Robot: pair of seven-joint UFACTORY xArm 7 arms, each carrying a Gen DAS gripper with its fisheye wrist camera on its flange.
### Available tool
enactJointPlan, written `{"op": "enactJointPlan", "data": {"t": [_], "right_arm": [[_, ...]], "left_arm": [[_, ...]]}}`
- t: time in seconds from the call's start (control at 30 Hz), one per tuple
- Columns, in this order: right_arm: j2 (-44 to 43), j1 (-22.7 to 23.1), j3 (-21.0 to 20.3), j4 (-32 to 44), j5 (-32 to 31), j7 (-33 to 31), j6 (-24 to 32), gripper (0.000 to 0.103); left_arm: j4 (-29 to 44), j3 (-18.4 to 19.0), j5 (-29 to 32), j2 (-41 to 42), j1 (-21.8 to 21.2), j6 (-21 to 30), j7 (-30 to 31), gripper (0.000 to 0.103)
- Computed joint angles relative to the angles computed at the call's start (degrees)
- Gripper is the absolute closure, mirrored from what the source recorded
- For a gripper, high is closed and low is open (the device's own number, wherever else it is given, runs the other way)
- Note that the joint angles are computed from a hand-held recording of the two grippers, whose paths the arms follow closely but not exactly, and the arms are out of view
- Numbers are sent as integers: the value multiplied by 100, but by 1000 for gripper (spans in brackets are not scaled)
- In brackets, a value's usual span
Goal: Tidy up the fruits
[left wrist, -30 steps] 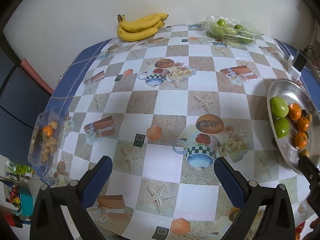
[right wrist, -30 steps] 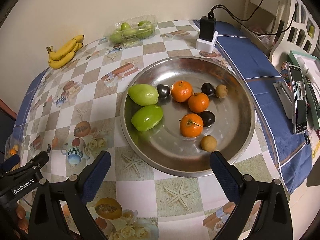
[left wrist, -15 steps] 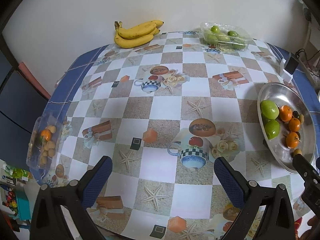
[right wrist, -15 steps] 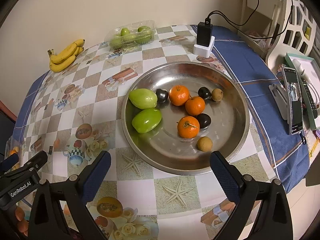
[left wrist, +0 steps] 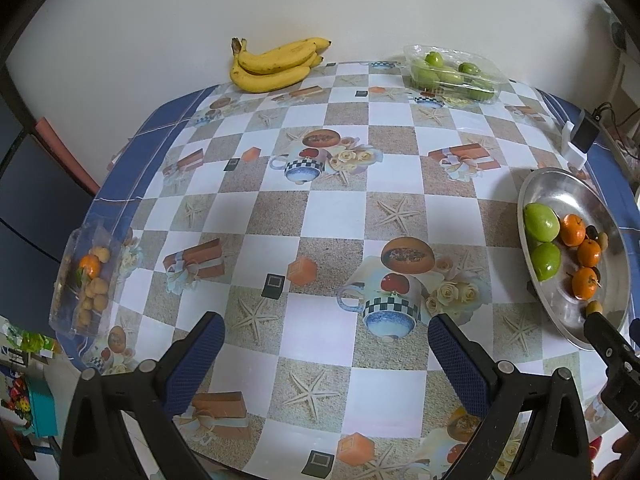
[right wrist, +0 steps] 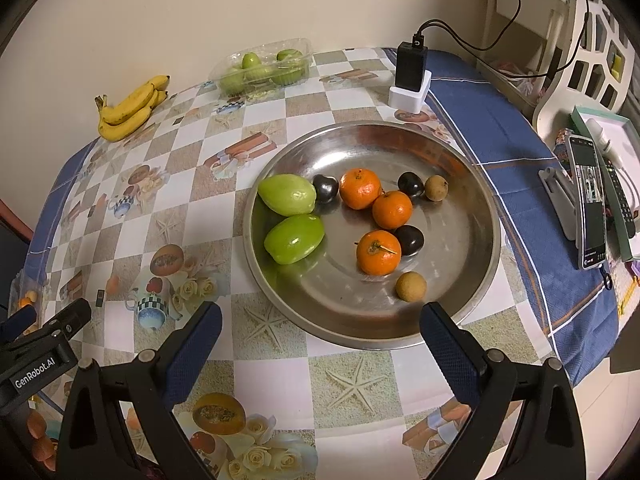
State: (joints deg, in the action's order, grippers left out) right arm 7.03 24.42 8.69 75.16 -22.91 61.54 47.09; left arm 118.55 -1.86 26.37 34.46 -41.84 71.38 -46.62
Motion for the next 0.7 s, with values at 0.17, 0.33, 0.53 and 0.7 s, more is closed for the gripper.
{"op": "enactJointPlan", "data": {"t": [0.17, 0.33, 0.53, 0.7], "right_arm": [[16, 1, -3, 18, 21, -11, 7, 4], [18, -1, -3, 8, 54, -23, -15, 4], [37, 1, -4, 24, 94, -60, -9, 4], [44, 3, -9, 29, 124, -55, 6, 4]], "left_arm": [[-11, 2, -4, 1, 7, -10, 8, 0], [-5, 2, -5, 6, 6, -6, 11, 0], [-7, 2, -21, 10, 15, 5, 22, 0], [-49, -4, -22, -7, 34, -30, 55, 0]]}}
